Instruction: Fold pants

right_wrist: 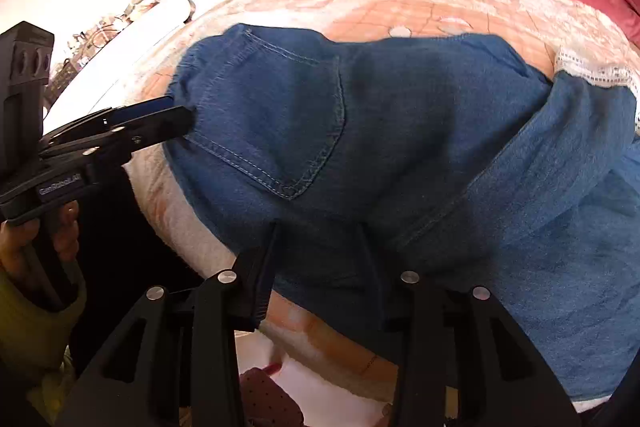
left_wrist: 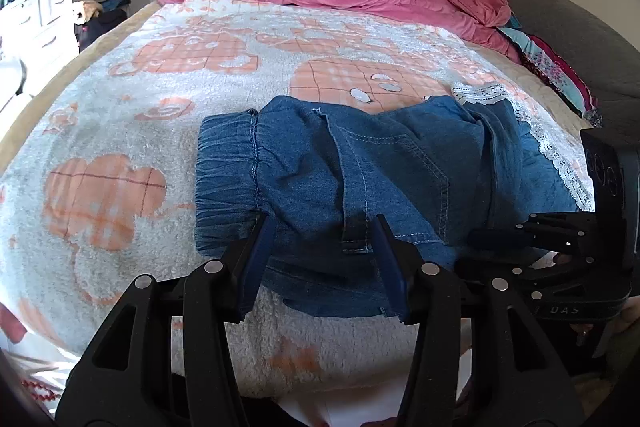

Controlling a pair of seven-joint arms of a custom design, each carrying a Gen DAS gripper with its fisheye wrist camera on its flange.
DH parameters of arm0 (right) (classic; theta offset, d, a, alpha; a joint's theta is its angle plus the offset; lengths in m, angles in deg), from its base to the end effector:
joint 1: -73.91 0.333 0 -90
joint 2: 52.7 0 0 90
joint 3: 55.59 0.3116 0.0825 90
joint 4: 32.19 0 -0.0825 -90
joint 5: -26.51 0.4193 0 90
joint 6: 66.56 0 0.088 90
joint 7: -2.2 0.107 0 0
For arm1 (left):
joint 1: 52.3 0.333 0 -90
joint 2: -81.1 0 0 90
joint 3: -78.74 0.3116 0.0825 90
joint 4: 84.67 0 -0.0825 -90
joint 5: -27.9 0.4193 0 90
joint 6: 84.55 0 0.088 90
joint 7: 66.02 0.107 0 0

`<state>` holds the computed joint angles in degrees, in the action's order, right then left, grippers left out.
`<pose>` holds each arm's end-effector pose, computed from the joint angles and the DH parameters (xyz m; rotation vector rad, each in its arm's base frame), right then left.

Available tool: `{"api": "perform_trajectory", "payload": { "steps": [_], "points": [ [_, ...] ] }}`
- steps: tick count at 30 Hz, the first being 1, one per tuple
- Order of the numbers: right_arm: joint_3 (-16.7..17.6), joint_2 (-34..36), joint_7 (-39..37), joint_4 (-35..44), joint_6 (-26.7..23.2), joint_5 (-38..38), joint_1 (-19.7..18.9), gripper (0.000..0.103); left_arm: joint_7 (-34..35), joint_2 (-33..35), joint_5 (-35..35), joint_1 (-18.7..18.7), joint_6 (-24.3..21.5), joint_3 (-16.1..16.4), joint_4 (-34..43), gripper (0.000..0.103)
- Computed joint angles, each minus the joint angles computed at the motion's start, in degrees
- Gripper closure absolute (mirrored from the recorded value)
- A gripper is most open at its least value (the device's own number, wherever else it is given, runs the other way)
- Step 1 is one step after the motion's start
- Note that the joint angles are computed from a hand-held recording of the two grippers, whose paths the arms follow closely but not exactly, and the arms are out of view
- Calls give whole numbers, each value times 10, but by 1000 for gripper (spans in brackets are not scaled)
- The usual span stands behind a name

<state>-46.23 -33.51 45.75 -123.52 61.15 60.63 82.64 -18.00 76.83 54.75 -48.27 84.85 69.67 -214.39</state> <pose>0.6823 0.2270 0.4629 -2.3220 0.9305 0.0577 0.5771 -0.0823 0.4512 -1.9516 1.5745 -0.7865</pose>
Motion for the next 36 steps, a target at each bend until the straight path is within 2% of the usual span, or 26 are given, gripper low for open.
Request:
{"api": "perform_trajectory", "payload": {
  "steps": [2, 4, 7, 9, 10, 11, 14, 18, 21, 23, 26, 28, 30, 32, 36],
  "points": [
    [3, -4, -8, 8, -21, 27, -13, 62, -36, -13, 29, 8, 19, -5, -8, 60],
    [2, -9, -19, 15, -29, 62, -26, 53, -57, -28, 52, 21, 48, -16, -16, 60],
    [-11, -20, -17, 14, 8, 76, -30, 53, -61, -38, 65, 35, 45, -37, -11, 57],
    [-19, -15, 0, 24, 17, 72, -33, 52, -6, -35, 4, 11, 48, -25, -8, 54],
    [-23, -13, 7, 25, 28, 67, -35, 43, 49, -29, -58, -16, 55, -9, -7, 53],
    [-26, -15, 15, 22, 43, 61, -36, 40, 83, -25, -96, -27, 59, -3, -5, 53],
    [-29, -13, 33, 23, 58, 62, -48, 39, 189, -6, -208, -64, 52, 7, 10, 53],
    [-31, -13, 46, 16, 93, 54, -57, 39, 400, 31, -432, -115, 31, 15, 51, 53],
    [-30, -1, 59, 33, 108, 42, -61, 39, 492, 71, -512, -116, 1, -4, 102, 53],
    [-27, 14, 63, 58, 103, 35, -66, 39, 526, 101, -541, -112, -23, -15, 136, 53],
    [-27, 41, 82, 101, 105, 0, -62, 39, 555, 151, -564, -103, -64, -29, 197, 54],
    [-26, 65, 99, 138, 98, -28, -60, 39, 547, 183, -559, -101, -91, -28, 237, 55],
    [-24, 93, 118, 181, 86, -55, -58, 39, 557, 208, -568, -93, -112, -36, 267, 63],
    [-21, 123, 132, 226, 71, -78, -57, 39, 539, 231, -548, -98, -118, -29, 294, 75],
    [-20, 192, 157, 335, 28, -133, -43, 39, 503, 254, -542, -99, -94, -30, 310, 82]
  ]
}}
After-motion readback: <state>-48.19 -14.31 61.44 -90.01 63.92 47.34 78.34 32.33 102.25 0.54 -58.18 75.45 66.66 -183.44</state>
